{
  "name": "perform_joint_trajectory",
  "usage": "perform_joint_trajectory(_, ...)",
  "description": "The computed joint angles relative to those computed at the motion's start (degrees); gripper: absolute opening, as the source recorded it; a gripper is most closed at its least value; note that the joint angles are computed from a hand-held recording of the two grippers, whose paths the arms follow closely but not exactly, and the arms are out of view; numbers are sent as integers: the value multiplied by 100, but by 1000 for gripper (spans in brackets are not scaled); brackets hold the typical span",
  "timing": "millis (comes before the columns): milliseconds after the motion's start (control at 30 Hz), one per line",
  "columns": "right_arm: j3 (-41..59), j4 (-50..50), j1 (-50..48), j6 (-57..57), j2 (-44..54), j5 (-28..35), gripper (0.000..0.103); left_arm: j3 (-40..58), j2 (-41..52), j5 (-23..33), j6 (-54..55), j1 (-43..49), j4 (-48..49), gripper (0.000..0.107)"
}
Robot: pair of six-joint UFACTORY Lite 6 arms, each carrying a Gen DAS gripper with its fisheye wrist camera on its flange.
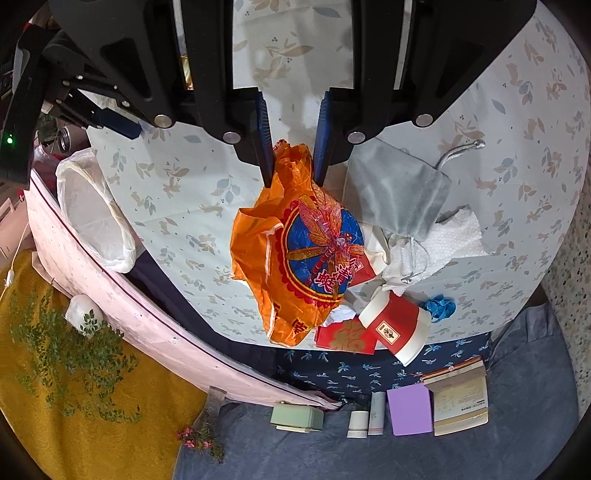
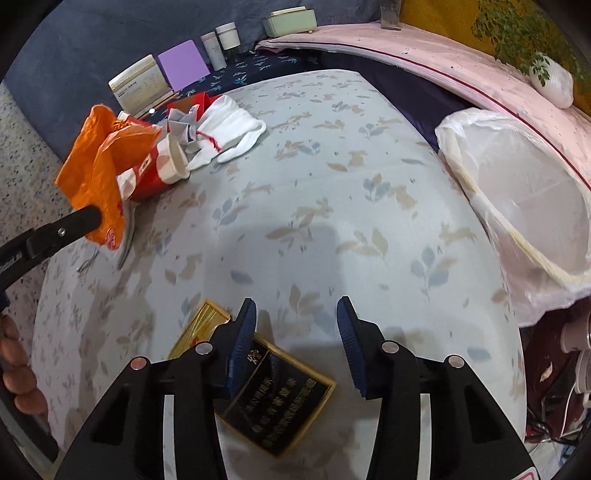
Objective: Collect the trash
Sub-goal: 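Lower the right tool onto the gold cigarette box and grasp it while the left tool holds the snack bag, then carry the gold box with the right tool while the left tool carries the snack bag to the bin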
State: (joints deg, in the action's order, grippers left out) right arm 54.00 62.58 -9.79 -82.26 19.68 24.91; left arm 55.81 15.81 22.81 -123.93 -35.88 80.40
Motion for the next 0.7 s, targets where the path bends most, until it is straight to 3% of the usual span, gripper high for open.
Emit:
perform_joint_trajectory(167,-507,95,-363,-684,-555,707,64,-7,-54,167,142,-238,-218,20)
perform_joint_trajectory(333,-1010,528,-179,-1675,-1030,537,79,47,-61,256,264,-415,-380,20)
perform_joint_trajectory(700,-853,1179,303,-2923,-320,-90,83,217,-34,358,550,-689,-674,21)
